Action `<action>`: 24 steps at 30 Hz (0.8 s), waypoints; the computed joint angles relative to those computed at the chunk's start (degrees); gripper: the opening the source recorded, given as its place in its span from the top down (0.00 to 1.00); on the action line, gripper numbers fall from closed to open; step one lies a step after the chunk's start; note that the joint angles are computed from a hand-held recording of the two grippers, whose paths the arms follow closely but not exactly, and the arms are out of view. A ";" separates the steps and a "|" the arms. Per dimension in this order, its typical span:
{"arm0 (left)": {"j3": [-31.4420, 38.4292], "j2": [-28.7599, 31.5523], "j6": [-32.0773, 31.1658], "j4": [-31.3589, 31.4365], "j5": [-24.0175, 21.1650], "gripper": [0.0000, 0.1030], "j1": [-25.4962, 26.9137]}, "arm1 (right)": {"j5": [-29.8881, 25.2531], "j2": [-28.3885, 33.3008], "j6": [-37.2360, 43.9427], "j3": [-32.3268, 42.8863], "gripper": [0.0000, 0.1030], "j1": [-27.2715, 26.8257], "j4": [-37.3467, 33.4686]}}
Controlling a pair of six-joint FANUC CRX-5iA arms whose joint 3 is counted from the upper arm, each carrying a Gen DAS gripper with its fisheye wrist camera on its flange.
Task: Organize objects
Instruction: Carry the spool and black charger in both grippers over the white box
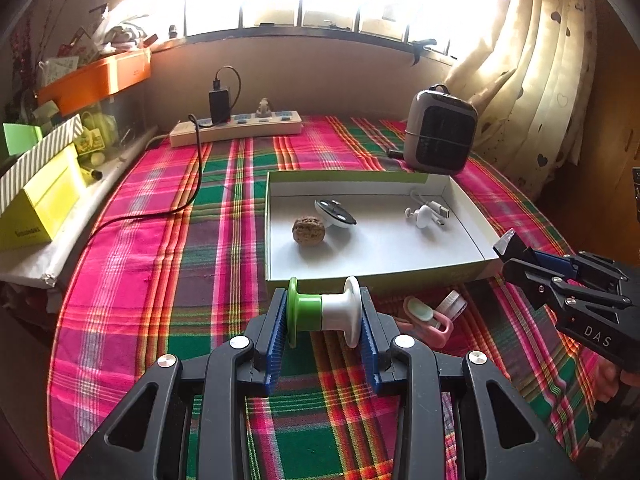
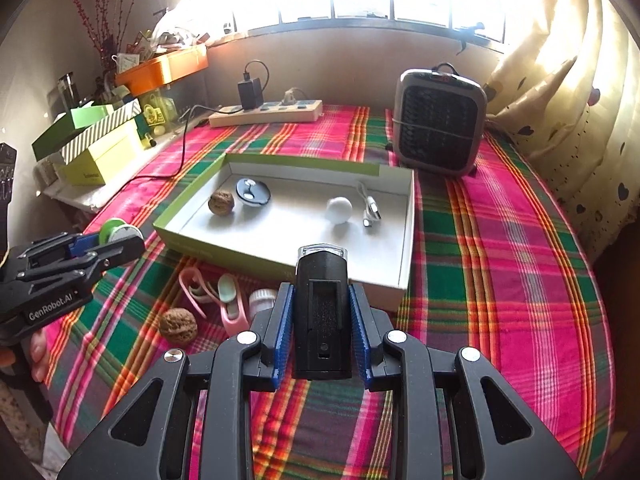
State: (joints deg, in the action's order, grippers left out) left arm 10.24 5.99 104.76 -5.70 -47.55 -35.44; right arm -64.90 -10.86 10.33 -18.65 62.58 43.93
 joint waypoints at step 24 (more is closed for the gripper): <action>9.30 8.75 -3.72 3.29 -2.41 0.70 1.35 | 7.56 10.23 14.88 13.46 0.72 -11.76 -11.20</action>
State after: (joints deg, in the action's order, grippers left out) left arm 19.54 14.73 101.04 -2.41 -49.96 -34.09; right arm -57.34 -0.63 25.21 -5.20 50.83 32.74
